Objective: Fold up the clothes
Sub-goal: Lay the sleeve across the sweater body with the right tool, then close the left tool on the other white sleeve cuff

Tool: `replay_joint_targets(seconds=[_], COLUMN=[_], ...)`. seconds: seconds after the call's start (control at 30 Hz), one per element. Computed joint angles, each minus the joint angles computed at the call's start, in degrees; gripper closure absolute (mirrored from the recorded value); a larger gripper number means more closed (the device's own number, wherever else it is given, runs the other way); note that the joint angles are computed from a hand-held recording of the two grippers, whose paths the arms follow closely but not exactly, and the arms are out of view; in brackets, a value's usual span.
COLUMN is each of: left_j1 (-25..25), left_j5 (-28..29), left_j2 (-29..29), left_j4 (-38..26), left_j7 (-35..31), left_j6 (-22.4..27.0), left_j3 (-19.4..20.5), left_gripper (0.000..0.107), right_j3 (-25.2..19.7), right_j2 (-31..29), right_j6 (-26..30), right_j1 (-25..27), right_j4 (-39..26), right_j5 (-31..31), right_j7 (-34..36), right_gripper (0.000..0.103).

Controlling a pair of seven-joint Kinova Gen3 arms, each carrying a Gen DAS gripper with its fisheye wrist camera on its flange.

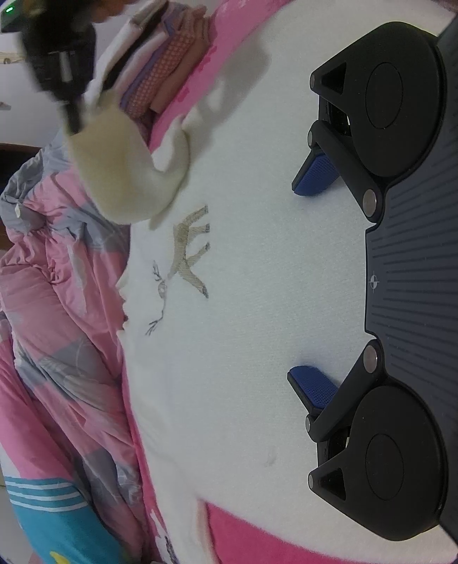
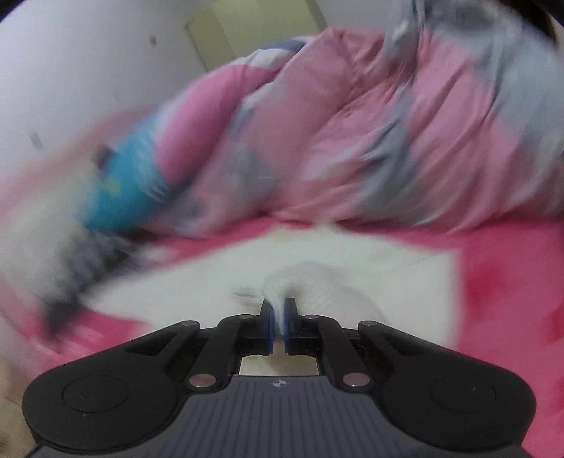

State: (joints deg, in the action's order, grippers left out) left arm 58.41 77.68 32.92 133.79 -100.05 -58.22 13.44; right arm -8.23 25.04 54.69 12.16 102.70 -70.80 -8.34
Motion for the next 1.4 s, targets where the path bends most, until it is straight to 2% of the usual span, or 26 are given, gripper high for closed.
replay_joint_targets(seconds=[0.1,0.17,0.2,0.33,0.4,0.43,0.5,0.53,0.6,0.63,0.73,0.83,0.93,1.07,1.17,1.2,1.27,1.33,1.4], left_j1=[0.32,0.68,0.82,1.3,1.35,1.34,1.28,1.32,1.48,1.51,1.57,2.09,1.88,1.21,-3.69,-4.72,-4.9,-5.13,-6.55], left_j5=[-1.71,-2.89,-3.48,-6.76,-8.59,-9.22,-9.91,-10.08,-10.28,-10.32,-10.24,-10.0,-10.39,-10.06,-6.87,-5.43,-3.03,-2.57,-2.81], left_j2=[0.22,0.37,0.47,1.12,1.43,1.53,1.63,1.62,1.58,1.59,1.5,1.35,1.23,-0.55,-3.93,-5.53,-8.9,-11.82,-13.13], left_j4=[0.96,1.67,2.02,3.91,4.94,5.27,5.62,5.68,5.75,5.78,5.75,5.71,5.98,6.51,6.38,6.07,5.28,4.25,2.34], left_j7=[2.84,4.9,5.93,11.43,14.22,15.17,16.22,16.39,16.59,16.63,16.49,16.37,17.13,18.17,14.88,12.55,7.89,3.23,-1.43], left_j6=[-0.67,-1.07,-1.33,-2.75,-3.5,-3.75,-4.05,-4.01,-3.9,-3.9,-3.76,-3.37,-3.29,-2.23,-1.35,-0.4,2.62,6.59,10.71], left_j3=[-0.25,-0.61,-0.73,-1.28,-1.48,-1.55,-1.58,-1.72,-2.03,-2.07,-2.15,-2.66,-2.62,-2.37,2.6,2.85,0.19,-4.8,-9.59], left_gripper=[0.004,0.004,0.004,0.004,0.004,0.004,0.004,0.004,0.004,0.004,0.004,0.004,0.004,0.005,0.005,0.005,0.005,0.005,0.005], right_j3=[2.73,3.98,3.02,-5.34,-5.63,-4.28,0.2,2.32,4.56,4.09,-1.95,-4.49,-4.98,-8.94,-12.69,-12.54,-10.49,-10.52,-11.21], right_j2=[2.33,3.37,4.14,8.68,11.09,12.22,14.32,15.35,16.83,17.67,17.85,16.28,15.59,21.35,27.62,29.39,33.37,38.47,41.9], right_j6=[6.02,6.01,5.11,-2.74,-5.32,-6.0,-6.5,-6.19,-5.19,-5.57,-5.87,-0.85,4.96,9.21,10.16,10.9,14.16,18.82,22.55], right_j1=[-5.02,-9.66,-10.94,-13.32,-16.48,-18.9,-24.05,-26.03,-27.21,-26.8,-20.16,-12.2,-4.23,6.39,13.79,14.84,15.08,16.51,17.37], right_j4=[-3.77,-6.6,-7.97,-13.35,-15.79,-17.01,-19.0,-19.85,-19.45,-18.67,-14.11,-8.19,-1.39,3.47,4.51,4.49,3.48,1.36,-0.59], right_j5=[-1.45,-1.31,-0.99,3.75,4.98,4.75,3.67,3.07,0.21,-1.6,-6.23,-10.94,-13.51,-12.12,-8.82,-8.62,-9.54,-9.71,-9.8], right_j7=[-6.99,-11.65,-13.8,-22.64,-25.55,-26.57,-28.72,-29.74,-29.0,-27.25,-20.26,-13.27,-6.28,1.05,3.56,4.43,6.27,7.0,6.87], right_gripper=[0.099,0.099,0.099,0.099,0.099,0.098,0.092,0.078,0.066,0.066,0.066,0.066,0.065,0.065,0.065,0.065,0.065,0.066,0.059])
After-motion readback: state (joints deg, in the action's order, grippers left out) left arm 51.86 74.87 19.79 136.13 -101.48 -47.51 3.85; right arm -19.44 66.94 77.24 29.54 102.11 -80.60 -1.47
